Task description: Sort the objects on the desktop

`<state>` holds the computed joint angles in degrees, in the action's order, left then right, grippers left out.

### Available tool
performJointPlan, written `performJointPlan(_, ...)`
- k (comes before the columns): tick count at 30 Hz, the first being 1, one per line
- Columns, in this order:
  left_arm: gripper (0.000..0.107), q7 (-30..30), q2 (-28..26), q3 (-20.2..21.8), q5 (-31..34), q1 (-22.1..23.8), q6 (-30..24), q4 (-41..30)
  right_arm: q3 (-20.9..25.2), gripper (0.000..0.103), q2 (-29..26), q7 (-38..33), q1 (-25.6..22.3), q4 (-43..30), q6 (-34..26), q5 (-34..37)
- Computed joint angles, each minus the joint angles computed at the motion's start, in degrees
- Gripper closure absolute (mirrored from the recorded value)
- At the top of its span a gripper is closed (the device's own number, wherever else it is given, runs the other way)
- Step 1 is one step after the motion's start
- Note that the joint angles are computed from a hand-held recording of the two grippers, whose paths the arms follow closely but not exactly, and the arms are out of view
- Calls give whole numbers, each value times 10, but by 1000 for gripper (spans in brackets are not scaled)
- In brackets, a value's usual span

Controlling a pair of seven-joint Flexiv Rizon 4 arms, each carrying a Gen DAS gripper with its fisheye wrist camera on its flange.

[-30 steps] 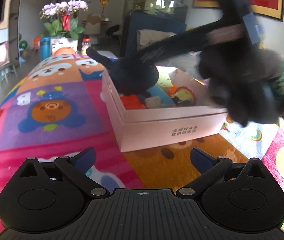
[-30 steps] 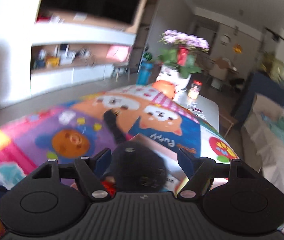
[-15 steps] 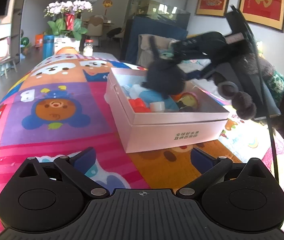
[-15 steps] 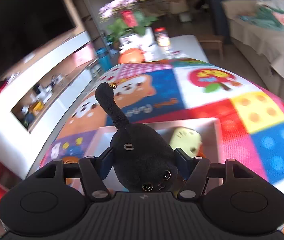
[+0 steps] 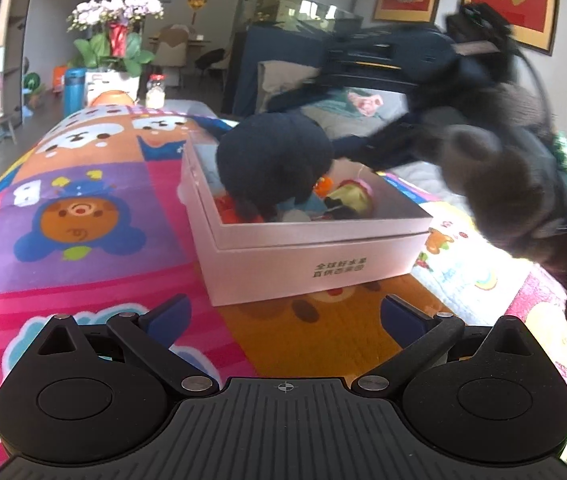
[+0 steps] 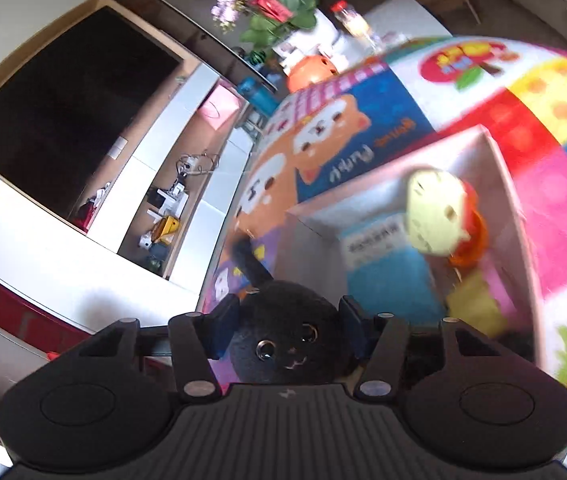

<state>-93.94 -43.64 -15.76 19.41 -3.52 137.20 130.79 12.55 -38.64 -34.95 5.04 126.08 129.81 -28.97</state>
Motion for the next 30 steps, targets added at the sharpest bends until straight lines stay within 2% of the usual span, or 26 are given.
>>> performJointPlan(2, 4, 1, 2, 6, -10, -6, 0, 2, -18, 47, 8, -118, 80, -21, -27, 162)
performJointPlan(4, 4, 2, 5, 12, -22, -12, 0, 5, -39, 47, 26, -282, 160, -55, -77, 348)
performJointPlan(6, 4, 0, 8, 16, -30, -14, 0, 8, -80, 46, 34, -457, 240, -92, -101, 535)
performJointPlan(7, 4, -1, 8, 19, -37, -17, -1, 9, -112, 45, 37, -507, 280, -100, -108, 596)
performJointPlan(8, 4, -1, 10, 22, -45, -20, -3, 10, -150, 39, 40, -519, 320, -93, -107, 623)
performJointPlan(9, 4, 0, 12, 26, -57, -28, -7, 11, -185, 33, 44, -495, 349, -71, -100, 613)
performJointPlan(11, 4, 3, 18, 38, -86, -47, -14, 14, -250, 30, 44, -370, 390, 6, -47, 512)
performJointPlan(12, 4, 6, 21, 43, -98, -56, -16, 16, -275, 27, 45, -342, 411, 39, -17, 492)
performJointPlan(13, 4, 9, 24, 48, -110, -66, -18, 18, -281, 23, 46, -350, 427, 57, 7, 510)
performJointPlan(15, 4, 12, 24, 53, -127, -81, -17, 22, -274, 7, 45, -380, 451, 92, 60, 562)
performJointPlan(17, 4, 17, 24, 66, -160, -109, -12, 26, -251, 0, 39, -399, 468, 126, 113, 610)
performJointPlan(21, 4, 27, 17, 106, -309, -216, 7, 33, -207, 0, 10, -430, 517, 160, 153, 725)
performJointPlan(25, 4, 74, 17, 134, -441, -307, -15, 25, -185, 0, -25, -481, 559, 146, 131, 816)
performJointPlan(27, 4, 97, 9, 141, -493, -338, -12, 19, -202, 0, -44, -529, 588, 119, 103, 871)
performJointPlan(30, 4, 103, 3, 131, -519, -341, 3, 17, -255, 0, -7, -613, 607, 83, -23, 941)
